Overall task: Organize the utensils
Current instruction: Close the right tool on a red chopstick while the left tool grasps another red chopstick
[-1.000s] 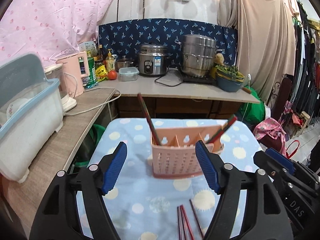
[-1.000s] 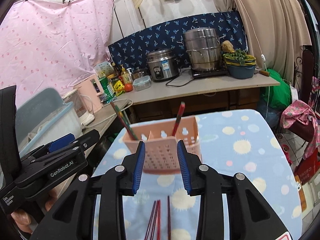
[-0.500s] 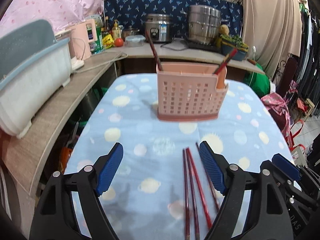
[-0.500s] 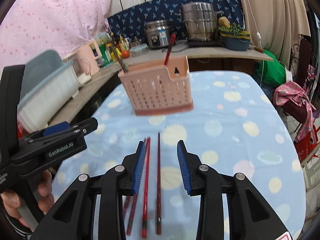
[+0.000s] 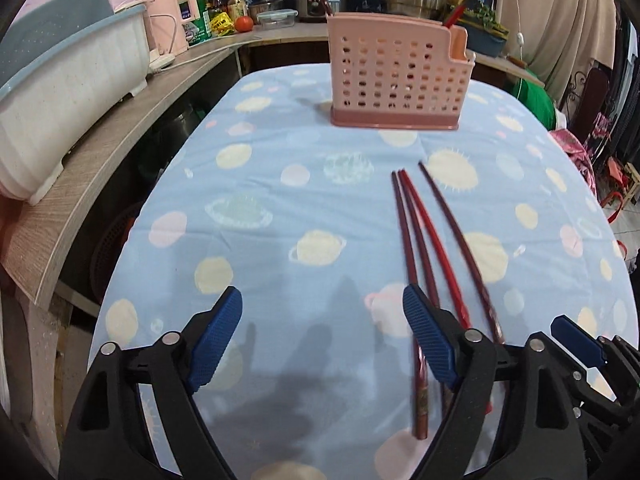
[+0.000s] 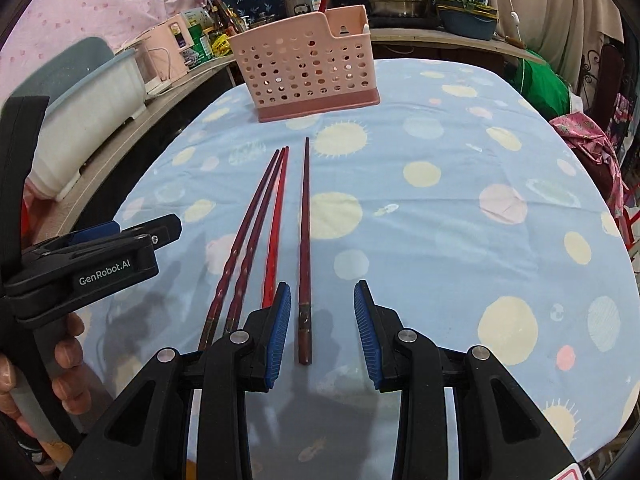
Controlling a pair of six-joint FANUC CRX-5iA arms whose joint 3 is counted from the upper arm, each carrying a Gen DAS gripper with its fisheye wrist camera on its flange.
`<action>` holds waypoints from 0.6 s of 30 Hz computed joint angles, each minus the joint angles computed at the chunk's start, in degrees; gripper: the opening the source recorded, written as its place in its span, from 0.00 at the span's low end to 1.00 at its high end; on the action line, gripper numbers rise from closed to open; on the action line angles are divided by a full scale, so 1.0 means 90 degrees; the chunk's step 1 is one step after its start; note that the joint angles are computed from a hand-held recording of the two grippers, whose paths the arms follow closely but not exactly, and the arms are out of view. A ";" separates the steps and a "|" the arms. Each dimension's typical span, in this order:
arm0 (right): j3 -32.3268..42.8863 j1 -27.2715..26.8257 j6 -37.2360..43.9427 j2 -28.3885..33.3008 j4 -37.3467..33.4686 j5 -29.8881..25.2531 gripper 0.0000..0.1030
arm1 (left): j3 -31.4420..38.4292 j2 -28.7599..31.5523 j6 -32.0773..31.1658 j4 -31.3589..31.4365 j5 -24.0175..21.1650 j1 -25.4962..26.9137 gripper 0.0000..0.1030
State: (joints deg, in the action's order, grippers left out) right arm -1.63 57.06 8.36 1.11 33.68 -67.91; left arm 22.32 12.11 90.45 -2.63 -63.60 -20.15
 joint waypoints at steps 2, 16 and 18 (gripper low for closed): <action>-0.0006 0.0021 0.0008 0.0030 -0.0006 -0.0030 0.32 | -0.0117 -0.0067 -0.0017 -0.0045 0.0015 -0.0010 0.80; -0.0022 0.0087 0.0152 0.0135 -0.0157 -0.0038 0.18 | -0.0449 -0.0231 -0.0092 -0.0095 -0.0044 -0.0043 0.83; -0.0001 0.0090 0.0175 0.0162 -0.0187 -0.0046 0.14 | -0.0490 -0.0256 -0.0117 -0.0083 -0.0041 -0.0043 0.83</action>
